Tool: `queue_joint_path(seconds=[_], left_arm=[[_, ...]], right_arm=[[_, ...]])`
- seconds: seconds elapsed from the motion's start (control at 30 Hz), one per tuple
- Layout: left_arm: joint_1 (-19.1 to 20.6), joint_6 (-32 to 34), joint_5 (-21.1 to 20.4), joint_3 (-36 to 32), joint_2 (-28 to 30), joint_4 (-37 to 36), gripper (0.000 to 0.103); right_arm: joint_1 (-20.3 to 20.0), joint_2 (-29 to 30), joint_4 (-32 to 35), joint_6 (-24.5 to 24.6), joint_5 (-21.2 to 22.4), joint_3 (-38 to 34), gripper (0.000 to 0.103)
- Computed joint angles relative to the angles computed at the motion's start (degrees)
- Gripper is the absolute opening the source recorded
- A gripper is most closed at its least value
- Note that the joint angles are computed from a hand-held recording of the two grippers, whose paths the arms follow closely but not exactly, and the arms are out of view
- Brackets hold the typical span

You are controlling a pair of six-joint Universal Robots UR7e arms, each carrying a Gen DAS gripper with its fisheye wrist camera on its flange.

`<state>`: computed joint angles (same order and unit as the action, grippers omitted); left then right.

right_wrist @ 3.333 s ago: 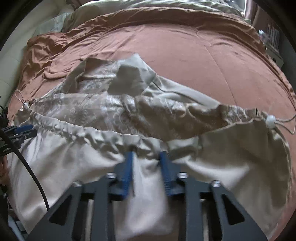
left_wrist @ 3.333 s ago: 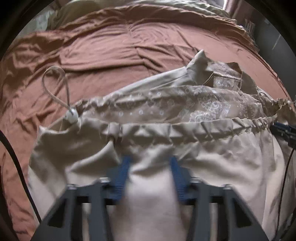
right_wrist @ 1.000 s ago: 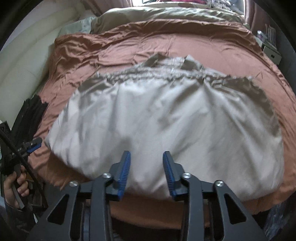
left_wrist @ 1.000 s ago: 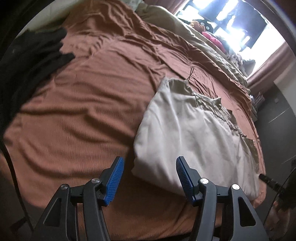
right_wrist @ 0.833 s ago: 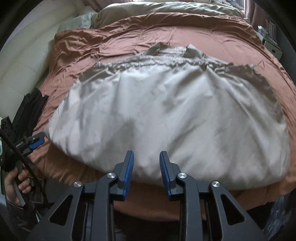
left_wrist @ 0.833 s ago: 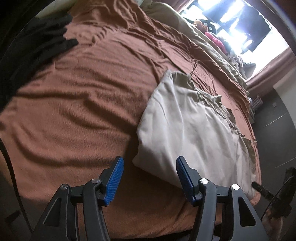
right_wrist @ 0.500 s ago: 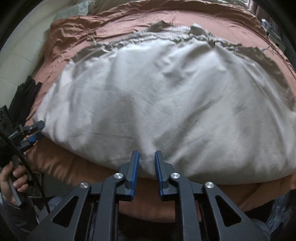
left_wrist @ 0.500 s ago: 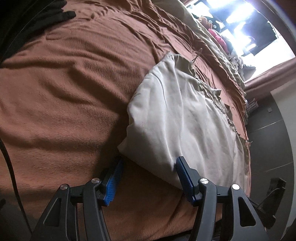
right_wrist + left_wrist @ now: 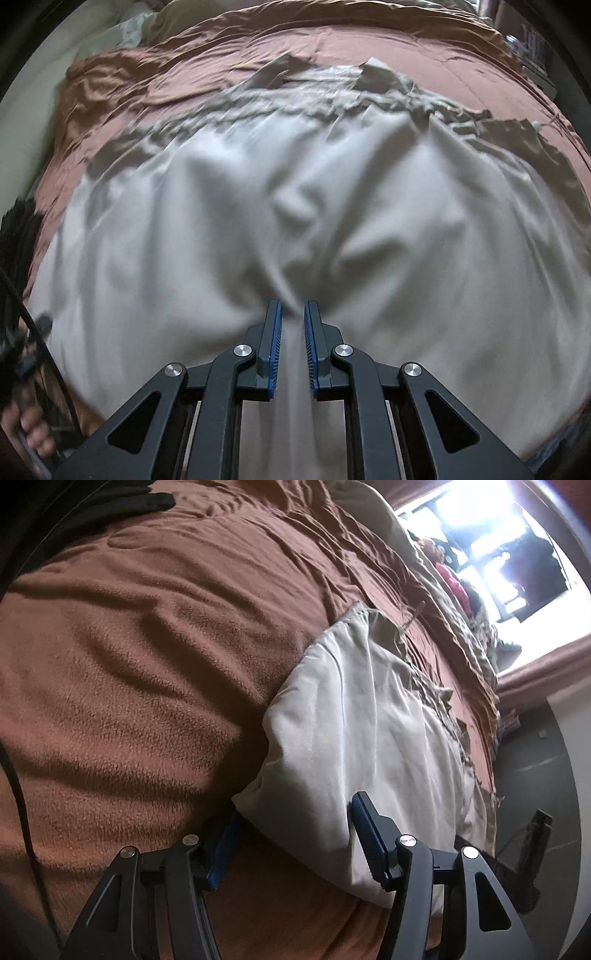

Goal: Fold large clothes

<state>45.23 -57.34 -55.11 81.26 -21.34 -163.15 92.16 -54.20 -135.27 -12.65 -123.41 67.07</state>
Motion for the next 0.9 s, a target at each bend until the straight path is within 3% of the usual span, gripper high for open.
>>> queue_joint_path(seconds=[0.33, 0.63, 0.8, 0.9], left_arm=[[0.2, -6.1, 3.2, -2.8, 1.1, 3.5, 0.061], [-0.4, -10.0, 4.3, -1.4, 1.2, 0.7, 0.060], [0.0, -10.9, 5.7, -3.2, 2.0, 2.1, 0.060], [-0.3, -11.9, 6.4, -3.5, 1.9, 3.8, 0.059]], right_arm=[[-2.3, 10.3, 6.2, 0.5, 3.3, -18.9, 0.009], [-4.1, 20.0, 13.7, 1.3, 6.6, -36.7, 0.005], [-3.8, 19.8, 12.6, -0.6, 6.2, -36.4, 0.005], [-3.7, 16.0, 11.2, 0.0, 9.7, -30.9, 0.005]])
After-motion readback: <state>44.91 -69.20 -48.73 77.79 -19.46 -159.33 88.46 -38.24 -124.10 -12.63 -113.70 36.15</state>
